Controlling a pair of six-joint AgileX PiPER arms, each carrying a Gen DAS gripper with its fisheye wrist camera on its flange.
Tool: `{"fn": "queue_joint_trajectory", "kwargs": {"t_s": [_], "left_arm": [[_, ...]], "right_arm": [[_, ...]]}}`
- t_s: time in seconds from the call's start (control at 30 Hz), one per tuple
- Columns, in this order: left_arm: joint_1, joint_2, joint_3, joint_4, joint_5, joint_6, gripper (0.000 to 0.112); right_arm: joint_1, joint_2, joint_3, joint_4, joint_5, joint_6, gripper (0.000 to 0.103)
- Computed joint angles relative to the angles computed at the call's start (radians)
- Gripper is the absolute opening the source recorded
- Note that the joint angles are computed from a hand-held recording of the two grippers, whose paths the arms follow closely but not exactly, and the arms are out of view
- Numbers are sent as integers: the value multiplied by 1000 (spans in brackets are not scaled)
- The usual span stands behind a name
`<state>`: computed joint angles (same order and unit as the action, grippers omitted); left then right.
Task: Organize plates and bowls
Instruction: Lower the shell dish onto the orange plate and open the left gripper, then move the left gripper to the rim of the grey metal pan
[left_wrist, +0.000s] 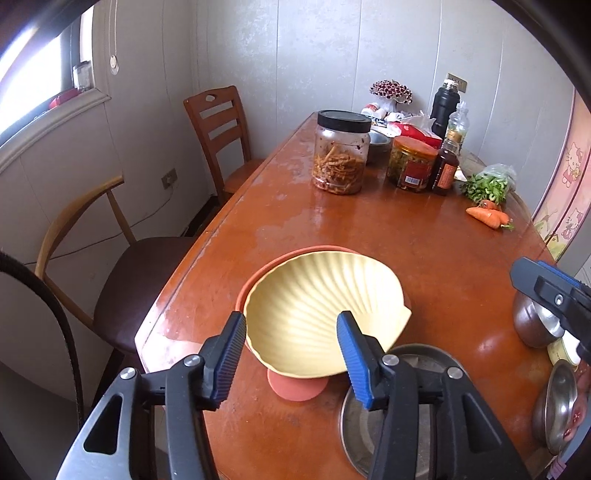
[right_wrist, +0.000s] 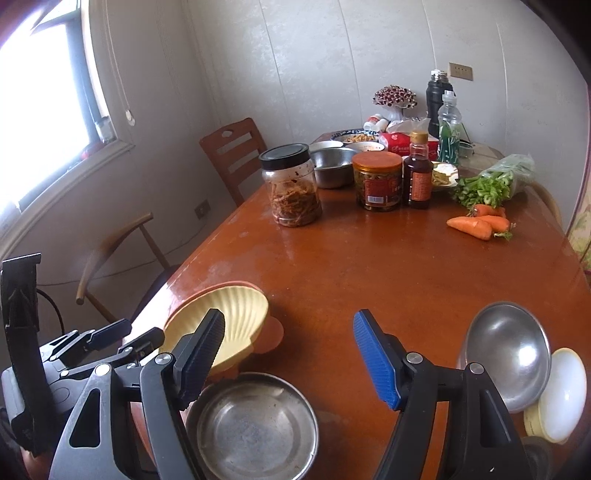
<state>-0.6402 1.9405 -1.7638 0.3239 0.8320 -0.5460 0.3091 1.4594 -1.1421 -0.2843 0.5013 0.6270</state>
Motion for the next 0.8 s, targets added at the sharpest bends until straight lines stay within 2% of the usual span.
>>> {"fn": "queue_joint_trajectory", "kwargs": {"t_s": [0.27,0.47,0.8], "left_arm": [[-20,-36,24,4,2,-7,52],[-41,-87,63,45,-6,-32,57],[-67,-176,159,51,-31,-46,59]], "right_arm": [[-44,-98,85,30,-22,-24,74],[-80,-160,136,106,-43,-102,74],[-107,-226,205,206,-46,-207,74]]}}
